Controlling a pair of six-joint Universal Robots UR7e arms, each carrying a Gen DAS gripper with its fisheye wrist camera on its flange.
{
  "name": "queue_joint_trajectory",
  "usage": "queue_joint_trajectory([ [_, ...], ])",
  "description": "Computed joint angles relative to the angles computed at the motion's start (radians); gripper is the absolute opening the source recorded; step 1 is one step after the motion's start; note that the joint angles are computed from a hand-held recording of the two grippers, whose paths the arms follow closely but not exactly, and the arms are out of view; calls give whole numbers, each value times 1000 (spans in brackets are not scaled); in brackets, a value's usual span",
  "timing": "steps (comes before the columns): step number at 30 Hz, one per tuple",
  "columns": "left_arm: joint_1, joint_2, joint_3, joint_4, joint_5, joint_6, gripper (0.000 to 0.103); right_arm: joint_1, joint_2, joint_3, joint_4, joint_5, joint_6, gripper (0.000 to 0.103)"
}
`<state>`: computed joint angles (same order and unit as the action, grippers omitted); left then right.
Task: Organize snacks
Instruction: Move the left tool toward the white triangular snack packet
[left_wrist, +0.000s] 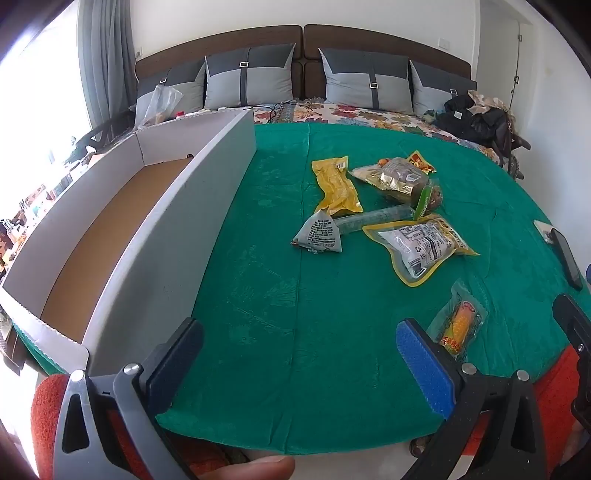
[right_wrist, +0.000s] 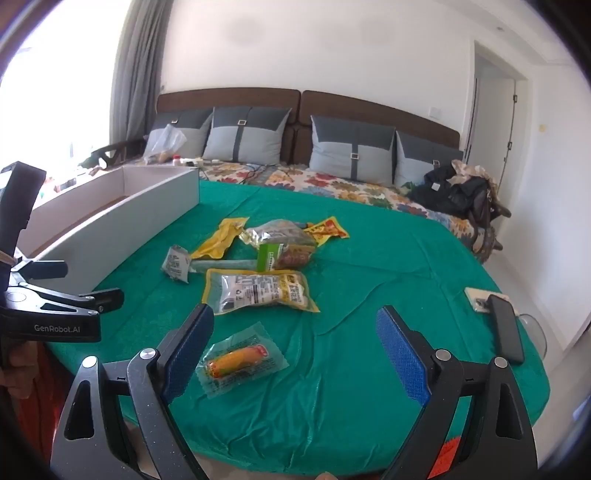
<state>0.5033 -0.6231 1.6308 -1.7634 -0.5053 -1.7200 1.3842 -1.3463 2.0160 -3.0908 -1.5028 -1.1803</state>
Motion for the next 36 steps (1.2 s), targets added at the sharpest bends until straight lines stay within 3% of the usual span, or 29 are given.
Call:
queue_joint_trajectory([
  [13,40,21,11,-69,-37,57,103,-4,40,-33,200,-111,-58,92],
  [22,76,38,33,-156,-63,148,103,1,77,-87,296,-214,-17,92],
  [29,101,51,28,-158,-75,180,103,35,161,-124,274,-341,-72,92],
  [33,103,42,43,-175,-78,186,103,44,246,-185,115,-358,-116,92],
  [36,108,36,54,-202,-78,194,103,61,289,-256,61,-373,-61,92],
])
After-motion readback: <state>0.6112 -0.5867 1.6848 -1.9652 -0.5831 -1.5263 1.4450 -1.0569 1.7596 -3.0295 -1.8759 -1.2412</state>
